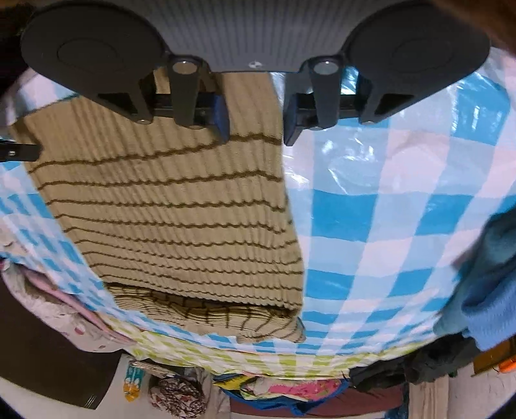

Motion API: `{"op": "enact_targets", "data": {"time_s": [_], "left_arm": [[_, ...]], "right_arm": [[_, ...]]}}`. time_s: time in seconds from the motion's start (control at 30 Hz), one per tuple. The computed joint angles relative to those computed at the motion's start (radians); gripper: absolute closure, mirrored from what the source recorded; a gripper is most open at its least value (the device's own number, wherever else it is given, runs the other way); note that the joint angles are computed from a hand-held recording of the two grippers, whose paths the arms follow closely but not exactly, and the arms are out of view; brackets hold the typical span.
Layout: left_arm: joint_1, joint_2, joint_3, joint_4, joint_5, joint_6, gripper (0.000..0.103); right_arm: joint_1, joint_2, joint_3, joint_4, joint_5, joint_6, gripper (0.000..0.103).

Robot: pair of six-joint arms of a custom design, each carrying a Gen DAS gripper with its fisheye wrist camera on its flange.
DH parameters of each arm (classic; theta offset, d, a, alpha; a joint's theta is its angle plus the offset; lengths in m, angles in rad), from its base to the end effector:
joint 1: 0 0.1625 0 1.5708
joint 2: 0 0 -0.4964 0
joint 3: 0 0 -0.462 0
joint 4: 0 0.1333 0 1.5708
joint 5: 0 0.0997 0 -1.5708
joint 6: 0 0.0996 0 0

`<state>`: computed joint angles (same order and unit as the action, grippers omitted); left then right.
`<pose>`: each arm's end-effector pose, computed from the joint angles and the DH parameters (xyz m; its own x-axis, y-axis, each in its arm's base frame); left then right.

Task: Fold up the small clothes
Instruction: 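Grasp the sweater hem with the left tool, then lift the hem with the left tool and fold it toward the collar while the right tool grasps the hem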

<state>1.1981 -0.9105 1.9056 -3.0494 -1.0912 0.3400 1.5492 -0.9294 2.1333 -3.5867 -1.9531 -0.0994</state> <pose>-0.0826 -0.7036 0.1351 -0.7451 0.3912 -0.5402 0.6055 0.7363 -0.3020 0.0832 -0.6003 0.1378 -0.9187 0.2210 0.3274 -0.0767 0.7133 -0.6966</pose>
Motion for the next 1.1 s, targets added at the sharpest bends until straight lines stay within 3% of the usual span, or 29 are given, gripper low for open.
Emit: {"op": "enact_targets", "data": {"time_s": [0.1, 0.17, 0.27, 0.37, 0.47, 0.7, 0.8, 1.1], "left_arm": [[-0.004, 0.001, 0.009, -0.008, -0.007, 0.027, 0.065], [-0.004, -0.001, 0.002, 0.015, -0.023, 0.024, 0.075], [0.006, -0.006, -0.013, 0.051, -0.075, 0.007, 0.085], [0.011, -0.009, -0.024, 0.071, -0.108, -0.012, 0.088], [0.018, -0.011, -0.043, 0.094, -0.154, -0.048, 0.089], [0.031, 0.018, -0.136, 0.065, -0.318, -0.125, 0.089], [0.033, 0.055, -0.207, 0.048, -0.369, -0.134, 0.089], [0.034, 0.216, -0.473, -0.001, -0.377, -0.111, 0.089]], "right_arm": [[0.000, 0.002, -0.002, 0.001, -0.001, -0.005, 0.067], [-0.003, 0.001, -0.001, 0.001, 0.009, -0.001, 0.068], [-0.009, -0.004, 0.000, 0.008, 0.032, 0.015, 0.081], [-0.020, -0.008, 0.002, 0.007, 0.072, 0.045, 0.092], [-0.037, -0.014, 0.007, -0.016, 0.156, 0.087, 0.095], [-0.060, -0.007, -0.032, -0.134, 0.381, 0.152, 0.096], [-0.061, 0.003, -0.090, -0.154, 0.444, 0.162, 0.096], [-0.064, 0.077, -0.326, -0.135, 0.465, 0.168, 0.096]]}}
